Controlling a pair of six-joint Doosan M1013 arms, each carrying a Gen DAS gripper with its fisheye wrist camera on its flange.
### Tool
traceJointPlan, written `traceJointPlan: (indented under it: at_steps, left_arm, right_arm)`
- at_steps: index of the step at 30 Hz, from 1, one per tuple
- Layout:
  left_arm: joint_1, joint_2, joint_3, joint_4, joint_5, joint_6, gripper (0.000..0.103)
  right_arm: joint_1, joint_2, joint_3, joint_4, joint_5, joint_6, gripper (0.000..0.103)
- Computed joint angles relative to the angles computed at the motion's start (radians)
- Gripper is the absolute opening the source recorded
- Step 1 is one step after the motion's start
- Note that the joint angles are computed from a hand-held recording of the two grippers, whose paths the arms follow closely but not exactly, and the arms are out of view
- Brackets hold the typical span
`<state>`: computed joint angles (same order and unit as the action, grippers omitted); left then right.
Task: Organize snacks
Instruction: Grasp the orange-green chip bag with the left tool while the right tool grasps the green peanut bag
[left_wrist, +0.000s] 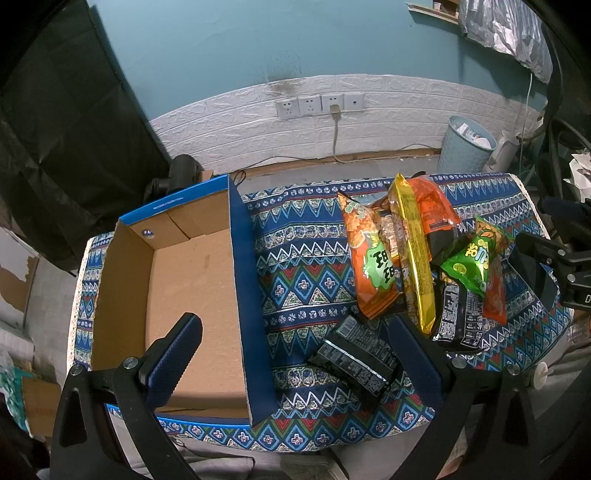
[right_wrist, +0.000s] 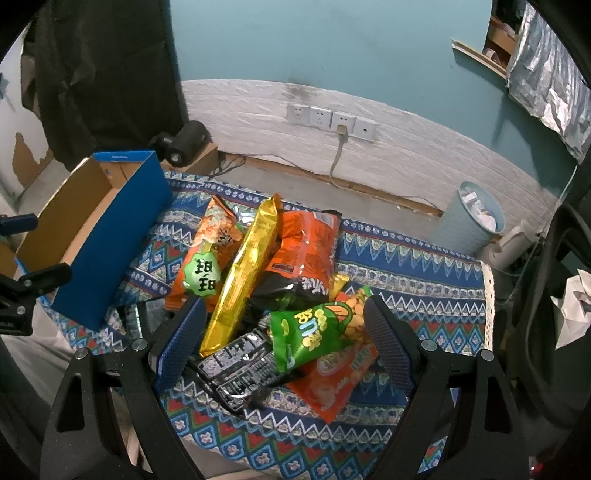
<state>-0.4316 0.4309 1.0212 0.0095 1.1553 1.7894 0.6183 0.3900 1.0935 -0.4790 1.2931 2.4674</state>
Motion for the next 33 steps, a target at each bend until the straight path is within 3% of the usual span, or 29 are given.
traceJointPlan:
  at_steps: [9, 14, 22, 33]
  left_arm:
    - [-0.015, 0.015, -0.003, 0.036, 0.001, -0.013, 0.102]
    - [-0.013, 0.054, -0.052, 0.005, 0.060, -0.021, 0.102]
    - [-0.027, 0.103, -0.113, 0.005, 0.105, 0.002, 0.102]
    - [-0.048, 0.219, -0.262, 0.001, 0.241, -0.027, 0.102]
  right_arm:
    - [-0.015, -0.013, 0.028, 0.022, 0.030, 0.046, 0.086]
    - [-0.044, -0.033, 0.068, 0.078, 0.049, 0.120, 0.086]
    - [-0.093, -0.079, 0.165, 0.204, 0.004, 0.265, 0.086]
    - [-0.131, -0.050, 0.183, 0.286, -0.041, 0.297, 0.086]
